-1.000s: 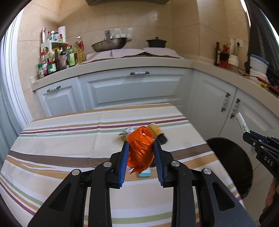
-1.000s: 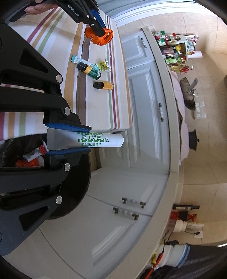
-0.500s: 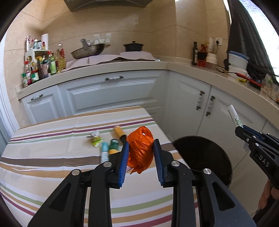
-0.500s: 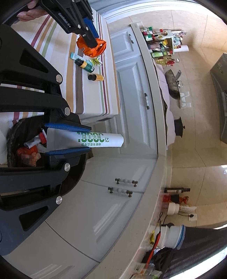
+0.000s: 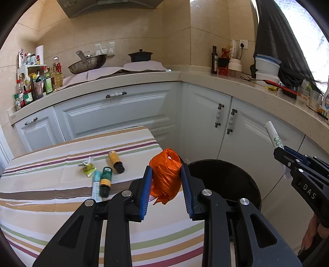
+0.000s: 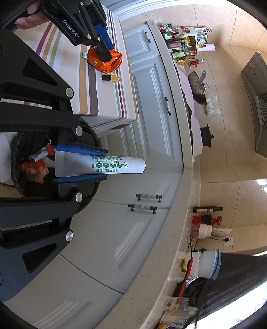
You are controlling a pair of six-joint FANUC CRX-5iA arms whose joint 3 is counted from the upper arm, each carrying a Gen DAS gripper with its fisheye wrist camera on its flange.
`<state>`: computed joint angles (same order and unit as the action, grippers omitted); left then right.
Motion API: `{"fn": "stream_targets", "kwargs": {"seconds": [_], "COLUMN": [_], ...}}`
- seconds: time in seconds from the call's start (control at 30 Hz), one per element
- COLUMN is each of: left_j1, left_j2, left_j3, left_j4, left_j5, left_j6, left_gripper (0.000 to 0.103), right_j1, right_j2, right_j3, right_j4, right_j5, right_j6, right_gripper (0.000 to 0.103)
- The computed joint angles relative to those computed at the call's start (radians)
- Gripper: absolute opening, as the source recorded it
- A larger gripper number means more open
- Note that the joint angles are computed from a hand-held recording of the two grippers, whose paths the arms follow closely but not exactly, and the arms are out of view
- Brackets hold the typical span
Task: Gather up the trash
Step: 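Hold the tube over the bin with the right gripper while the left carries the orange bag there, then open both grippers to drop the white tube and orange bag into the bin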
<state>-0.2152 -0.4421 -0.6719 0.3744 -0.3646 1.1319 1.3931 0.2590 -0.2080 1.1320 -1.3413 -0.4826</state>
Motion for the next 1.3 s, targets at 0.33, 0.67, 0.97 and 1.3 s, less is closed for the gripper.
{"fn": "stream_targets", "kwargs": {"seconds": [0.33, 0.67, 0.97, 1.3], "left_j1": [-0.053, -0.093, -0.137, -0.113], "left_j2": [0.054, 0.113, 0.235, 0.245], "left_j3": [0.046, 0.091, 0.144, 0.153], "left_j4": [-0.081, -0.138, -0.097, -0.117], "left_j5": [0.014, 0.028, 0.073, 0.054], "left_j6": [0.084, 0.149, 0.119, 0.156], "left_gripper": [0.029, 0.029, 0.037, 0.058], "right_j1": [-0.011, -0.029, -0.092, -0.120], "right_j2": [-0.018, -0.027, -0.026, -0.008], "right_j3": [-0.036, -0.064, -0.090, -0.077], "right_j4": [-0.006, -0.012, -0.005, -0.018], "right_j5": [0.007, 0.023, 0.103, 0.124], "right_j6": [-0.022, -0.035, -0.038, -0.033], "right_gripper": [0.018, 0.018, 0.023, 0.040]}}
